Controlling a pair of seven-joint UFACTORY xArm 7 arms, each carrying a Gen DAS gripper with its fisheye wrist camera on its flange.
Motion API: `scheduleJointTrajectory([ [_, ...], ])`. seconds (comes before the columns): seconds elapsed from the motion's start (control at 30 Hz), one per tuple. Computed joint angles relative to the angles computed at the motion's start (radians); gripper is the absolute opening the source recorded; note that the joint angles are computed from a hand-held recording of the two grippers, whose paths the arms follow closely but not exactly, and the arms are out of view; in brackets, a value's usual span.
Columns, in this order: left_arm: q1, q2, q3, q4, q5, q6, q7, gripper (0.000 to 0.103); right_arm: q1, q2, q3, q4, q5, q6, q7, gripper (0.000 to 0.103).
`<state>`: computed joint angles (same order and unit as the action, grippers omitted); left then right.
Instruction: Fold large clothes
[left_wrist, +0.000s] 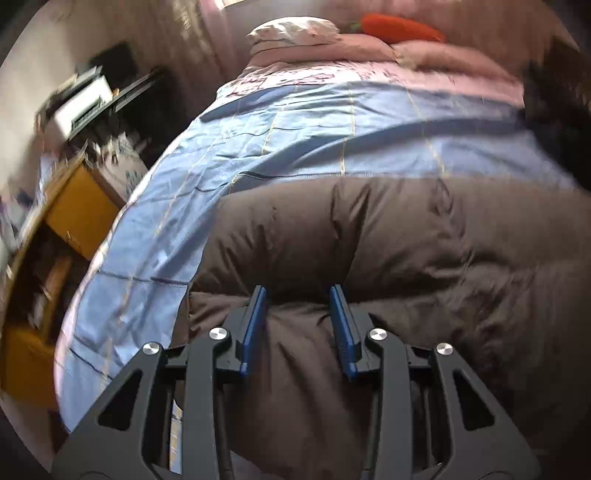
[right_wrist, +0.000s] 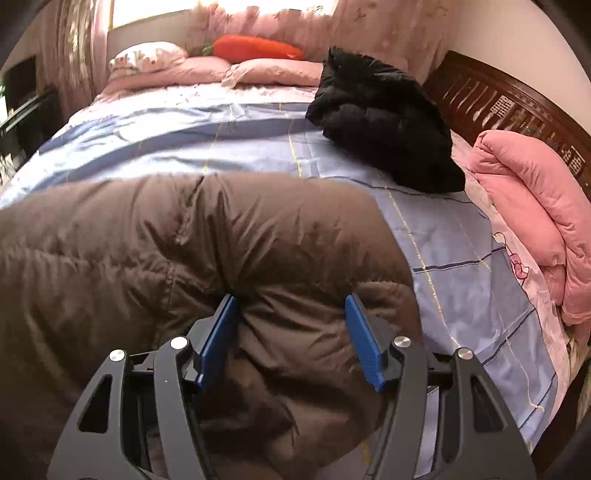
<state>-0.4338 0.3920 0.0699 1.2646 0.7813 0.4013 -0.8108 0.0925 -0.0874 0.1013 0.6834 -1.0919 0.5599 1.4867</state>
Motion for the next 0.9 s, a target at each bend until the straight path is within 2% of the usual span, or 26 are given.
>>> scheduleJointTrajectory([
  [0.03,0.001,0.004,-0.003,-0.004,-0.005,0.002,0.003,0.037,-0.004,0.013,-0.004,0.007,-0.005,-0.003,-0.004,0.062],
  [0.17,0.052,0.035,-0.054,0.008,-0.160,0.004,0.081,0.037,0.000,0.044,-0.013,0.019,-0.014,-0.008,-0.004,0.064],
  [0.27,0.065,0.051,-0.060,0.012,-0.238,-0.007,0.136,0.037,-0.011,0.061,-0.037,0.011,-0.018,-0.067,0.010,0.066],
  [0.37,0.032,0.045,-0.034,-0.013,-0.243,-0.018,0.130,0.037,-0.014,0.074,-0.046,0.009,-0.009,-0.095,0.003,0.068],
  [0.47,0.003,0.044,-0.013,-0.003,-0.227,0.008,0.118,0.037,-0.001,0.060,-0.039,0.007,0.023,-0.058,-0.020,0.068],
  [0.53,-0.025,0.014,0.010,-0.015,-0.187,0.024,0.069,0.032,0.011,0.005,-0.021,-0.011,0.031,-0.032,0.007,0.066],
  [0.6,-0.003,-0.068,-0.018,-0.089,-0.196,-0.042,0.056,0.032,0.023,-0.072,0.008,-0.039,0.038,-0.057,0.007,0.066],
  [0.7,0.019,-0.176,-0.082,-0.188,-0.228,-0.102,0.092,0.032,0.050,-0.130,0.060,-0.046,0.098,-0.068,-0.069,0.066],
  [0.77,0.048,-0.227,-0.164,-0.245,-0.344,-0.134,0.201,0.032,0.069,-0.132,0.088,-0.043,0.153,-0.086,-0.129,0.066],
  [0.83,0.055,-0.236,-0.212,-0.266,-0.440,-0.153,0.289,0.032,0.077,-0.114,0.106,-0.041,0.192,-0.110,-0.161,0.066],
  [0.9,0.020,-0.218,-0.219,-0.271,-0.433,-0.143,0.309,0.032,0.079,-0.074,0.125,-0.025,0.187,-0.099,-0.159,0.066],
])
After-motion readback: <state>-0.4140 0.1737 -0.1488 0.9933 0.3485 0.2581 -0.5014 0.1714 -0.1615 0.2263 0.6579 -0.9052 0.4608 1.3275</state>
